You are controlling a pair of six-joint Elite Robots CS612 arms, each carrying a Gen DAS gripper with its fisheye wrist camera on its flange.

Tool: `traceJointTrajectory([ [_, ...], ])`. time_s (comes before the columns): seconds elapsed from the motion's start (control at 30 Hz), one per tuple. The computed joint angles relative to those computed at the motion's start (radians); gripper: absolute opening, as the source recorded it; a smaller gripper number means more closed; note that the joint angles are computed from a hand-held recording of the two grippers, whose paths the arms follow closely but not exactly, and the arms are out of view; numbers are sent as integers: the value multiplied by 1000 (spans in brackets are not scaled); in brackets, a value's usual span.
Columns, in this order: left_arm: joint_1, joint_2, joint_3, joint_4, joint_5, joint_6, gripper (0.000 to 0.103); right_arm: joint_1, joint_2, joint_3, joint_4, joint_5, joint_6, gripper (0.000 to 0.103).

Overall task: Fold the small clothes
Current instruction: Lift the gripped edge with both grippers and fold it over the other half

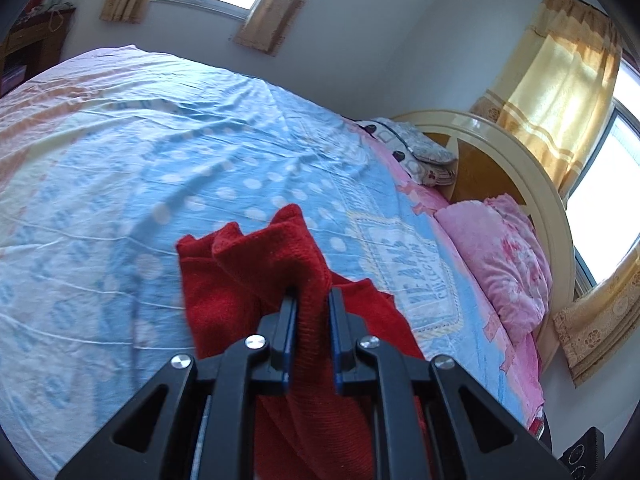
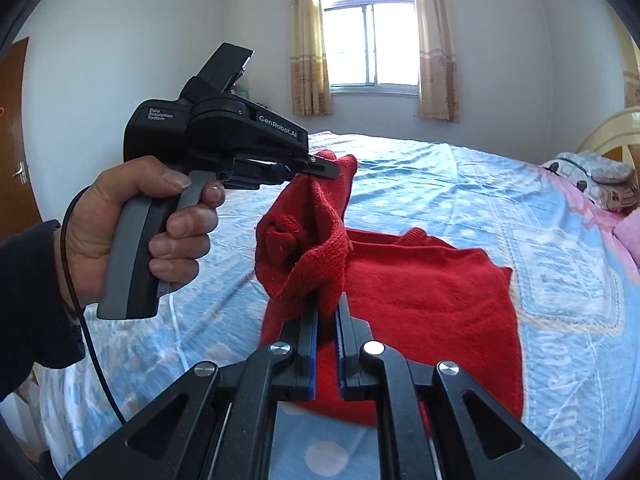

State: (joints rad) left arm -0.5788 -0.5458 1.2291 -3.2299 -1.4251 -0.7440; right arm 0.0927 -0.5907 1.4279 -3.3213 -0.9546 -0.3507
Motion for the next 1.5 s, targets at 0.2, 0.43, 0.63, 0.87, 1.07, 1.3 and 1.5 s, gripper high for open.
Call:
traceJointTrajectory([
  [0.2,-9,28,-77,62,-12,33,15,-32,-2,-14,44,37,74,6],
  [0.43,-21,81,-192,168,-26,66,15,-61,3,-29,120,39,116,6],
  [0.63,-34,126,-289,266,-29,115,15,-78,10,-34,148,20,136,6],
  [0.87,-46,178,-398,381,-23,151,15,-102,25,-50,227,37,192,6],
  [1.07,-60,212,-475,475,4,206,17,-116,32,-66,299,62,218,6],
  [1.3,-87,184,-428,443,81,284,58,-127,37,-70,339,64,230,6],
  [1.5,-120,89,-202,255,248,363,80,-139,36,-48,250,21,278,10],
])
